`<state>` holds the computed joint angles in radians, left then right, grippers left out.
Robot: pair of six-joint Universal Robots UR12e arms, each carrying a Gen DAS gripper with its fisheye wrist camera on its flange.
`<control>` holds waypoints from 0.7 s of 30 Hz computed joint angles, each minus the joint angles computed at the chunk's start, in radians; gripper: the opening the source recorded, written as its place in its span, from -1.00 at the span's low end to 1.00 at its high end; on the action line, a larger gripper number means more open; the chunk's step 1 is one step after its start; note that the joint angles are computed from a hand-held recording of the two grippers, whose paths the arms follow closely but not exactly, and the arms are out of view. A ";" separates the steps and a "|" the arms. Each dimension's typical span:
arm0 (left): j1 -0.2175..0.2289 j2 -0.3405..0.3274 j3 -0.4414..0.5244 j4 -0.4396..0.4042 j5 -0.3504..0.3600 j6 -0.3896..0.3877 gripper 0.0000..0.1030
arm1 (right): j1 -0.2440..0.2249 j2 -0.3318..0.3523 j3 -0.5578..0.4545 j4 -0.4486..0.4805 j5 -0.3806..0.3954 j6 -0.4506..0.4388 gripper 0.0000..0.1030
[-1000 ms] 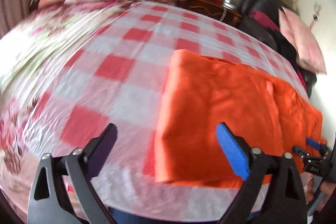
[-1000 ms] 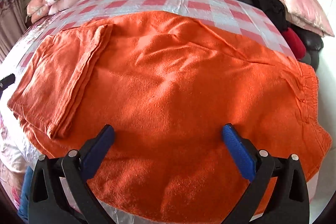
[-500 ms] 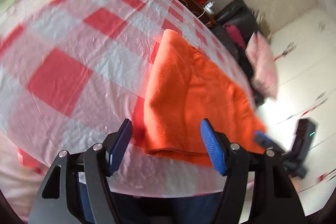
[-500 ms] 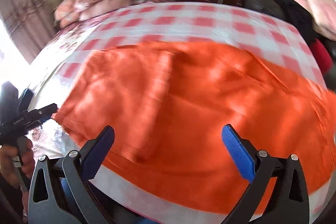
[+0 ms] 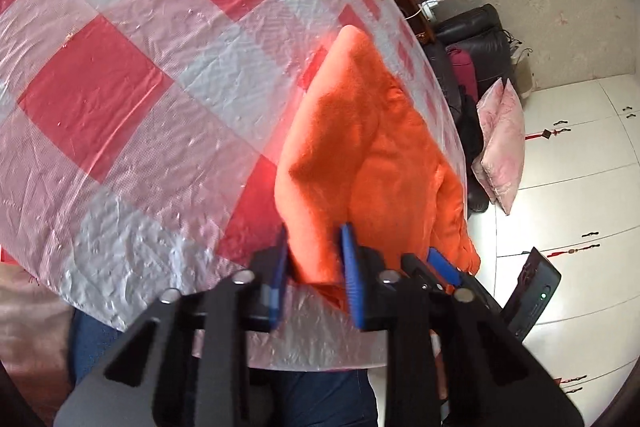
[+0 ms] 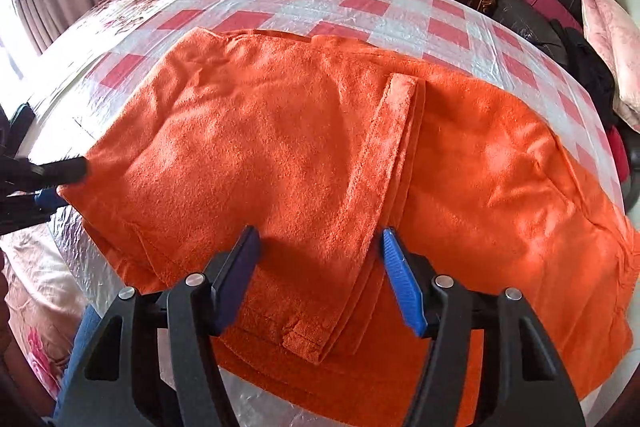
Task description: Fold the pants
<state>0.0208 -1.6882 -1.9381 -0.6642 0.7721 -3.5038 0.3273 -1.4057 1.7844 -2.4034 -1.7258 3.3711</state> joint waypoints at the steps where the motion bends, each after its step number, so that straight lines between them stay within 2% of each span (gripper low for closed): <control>1: 0.001 0.001 0.000 0.001 0.006 0.007 -0.61 | -0.002 0.000 -0.005 0.018 0.004 0.006 0.30; 5: 0.001 0.016 -0.009 0.047 0.032 0.030 -0.75 | -0.021 0.008 -0.030 0.082 0.049 0.008 0.38; 7: -0.010 0.031 -0.017 0.075 0.075 0.049 -0.78 | -0.024 0.013 -0.051 0.105 0.062 -0.002 0.39; 8: -0.024 0.039 -0.014 0.089 0.120 0.066 -0.79 | -0.033 0.014 -0.067 0.111 0.110 -0.001 0.40; 10: -0.069 0.058 -0.009 0.127 0.252 0.128 -0.81 | -0.051 0.021 -0.098 0.123 0.197 0.006 0.46; 12: -0.128 0.072 -0.005 0.171 0.414 0.192 -0.81 | -0.055 0.049 -0.168 0.162 0.241 0.007 0.69; 14: -0.190 0.077 -0.001 0.210 0.576 0.261 -0.81 | -0.056 0.086 -0.243 0.231 0.287 -0.017 0.70; 16: -0.247 0.073 0.002 0.255 0.708 0.331 -0.82 | -0.061 0.137 -0.331 0.325 0.373 -0.050 0.70; 17: -0.284 0.068 0.000 0.302 0.793 0.382 -0.82 | -0.060 0.157 -0.365 0.365 0.396 -0.064 0.70; 19: -0.339 0.054 -0.007 0.384 0.913 0.480 -0.82 | -0.047 0.201 -0.440 0.451 0.398 -0.103 0.70; 21: -0.374 0.032 0.003 0.427 0.966 0.535 -0.82 | -0.034 0.232 -0.491 0.519 0.407 -0.152 0.70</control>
<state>-0.3532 -1.6563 -1.9356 -0.2377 1.7384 -2.9690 0.2930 -1.1739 1.2935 -1.8848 -1.3190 3.2189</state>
